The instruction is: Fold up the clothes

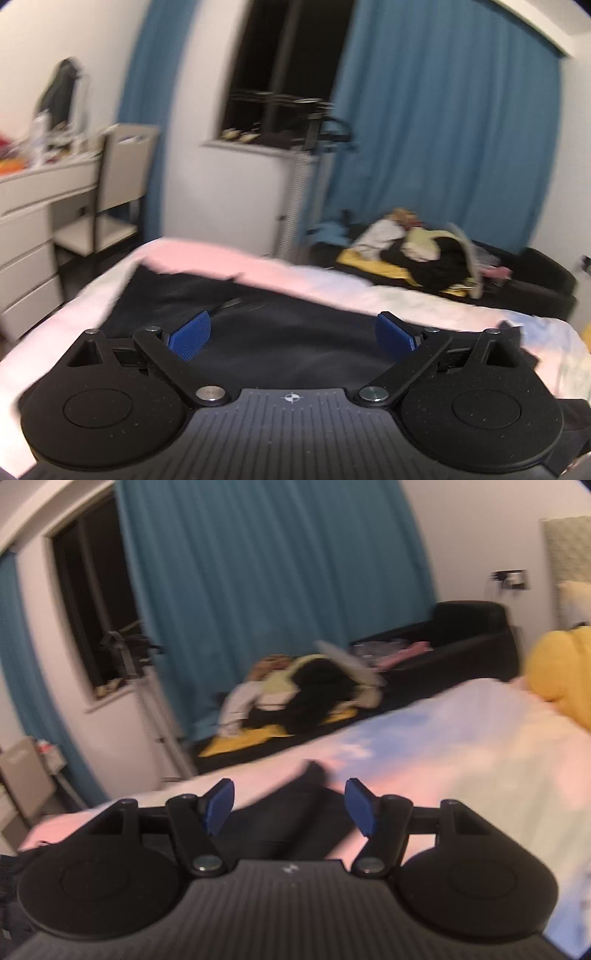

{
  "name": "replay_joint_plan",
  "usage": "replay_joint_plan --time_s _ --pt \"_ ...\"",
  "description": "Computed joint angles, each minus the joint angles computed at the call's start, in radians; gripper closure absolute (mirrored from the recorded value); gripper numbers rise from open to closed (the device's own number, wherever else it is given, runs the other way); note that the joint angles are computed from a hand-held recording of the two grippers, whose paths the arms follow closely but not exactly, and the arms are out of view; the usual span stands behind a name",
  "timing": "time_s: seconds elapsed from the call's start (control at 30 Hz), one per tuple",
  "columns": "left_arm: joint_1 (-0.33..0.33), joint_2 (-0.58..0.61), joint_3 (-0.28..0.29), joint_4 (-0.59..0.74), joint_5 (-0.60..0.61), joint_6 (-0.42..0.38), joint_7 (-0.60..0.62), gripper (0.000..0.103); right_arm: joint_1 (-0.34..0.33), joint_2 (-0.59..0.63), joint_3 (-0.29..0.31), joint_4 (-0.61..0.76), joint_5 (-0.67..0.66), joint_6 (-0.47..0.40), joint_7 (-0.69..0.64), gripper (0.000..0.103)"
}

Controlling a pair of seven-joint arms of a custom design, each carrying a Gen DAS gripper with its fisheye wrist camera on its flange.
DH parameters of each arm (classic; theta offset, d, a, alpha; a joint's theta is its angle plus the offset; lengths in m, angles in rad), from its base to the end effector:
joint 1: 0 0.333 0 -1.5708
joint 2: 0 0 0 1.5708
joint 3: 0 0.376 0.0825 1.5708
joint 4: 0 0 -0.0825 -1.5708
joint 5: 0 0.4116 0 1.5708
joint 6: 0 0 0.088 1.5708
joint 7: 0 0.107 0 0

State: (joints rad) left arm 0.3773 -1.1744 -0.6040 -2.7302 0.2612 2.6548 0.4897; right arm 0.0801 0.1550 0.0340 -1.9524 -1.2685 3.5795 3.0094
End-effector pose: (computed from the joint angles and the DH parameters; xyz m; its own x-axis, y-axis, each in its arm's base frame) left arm 0.2736 -0.1432 0.6025 0.5486 -0.8180 0.1731 -0.2186 -0.3401 -0.9146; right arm 0.5884 0.1862 0.5545 0.3886 -0.8559 -0.3411 -0.4720 0.1331 -0.8715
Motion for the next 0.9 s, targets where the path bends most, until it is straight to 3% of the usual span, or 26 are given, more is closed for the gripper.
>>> replay_joint_plan --time_s 0.07,0.13,0.23,0.3,0.37,0.43,0.5,0.63,0.77,0.8,0.9 --pt "0.072 0.085 -0.061 0.066 0.002 0.058 -0.04 0.006 0.022 0.011 0.03 0.027 -0.025 -0.014 0.057 0.036" --pt "0.119 0.165 -0.109 0.123 0.016 0.112 -0.048 0.006 0.038 0.035 0.05 0.088 -0.149 -0.012 0.174 0.036" --pt "0.173 0.255 -0.186 0.183 0.031 0.155 -0.062 0.006 0.096 0.054 0.037 0.107 -0.148 -0.018 0.173 0.034" --pt "0.202 0.3 -0.236 0.2 0.043 0.182 -0.074 0.006 0.135 0.058 0.025 0.064 -0.006 -0.024 0.015 0.03" --pt "0.232 0.332 -0.286 0.202 0.055 0.214 -0.087 0.006 0.205 0.061 -0.016 -0.025 0.263 0.007 -0.31 0.029" --pt "0.259 0.343 -0.336 0.179 0.06 0.251 -0.11 0.006 0.248 0.072 -0.041 -0.071 0.374 0.033 -0.476 0.028" --pt "0.275 0.372 -0.378 0.158 0.044 0.28 -0.133 0.006 0.193 0.095 0.012 -0.061 0.317 0.044 -0.416 0.028" --pt "0.273 0.413 -0.395 0.118 0.034 0.356 -0.114 0.006 0.108 0.123 0.112 -0.006 0.203 0.002 -0.274 0.019" --pt "0.299 0.386 -0.426 0.109 0.015 0.377 -0.08 0.006 0.2 0.106 0.06 -0.049 0.387 -0.04 -0.508 0.012" --pt "0.304 0.383 -0.432 0.108 0.007 0.376 -0.075 0.006 0.188 0.105 0.079 -0.044 0.38 -0.078 -0.507 0.01" --pt "0.302 0.386 -0.434 0.104 -0.019 0.383 -0.062 0.006 0.05 0.124 0.235 -0.015 0.312 -0.182 -0.427 0.0"
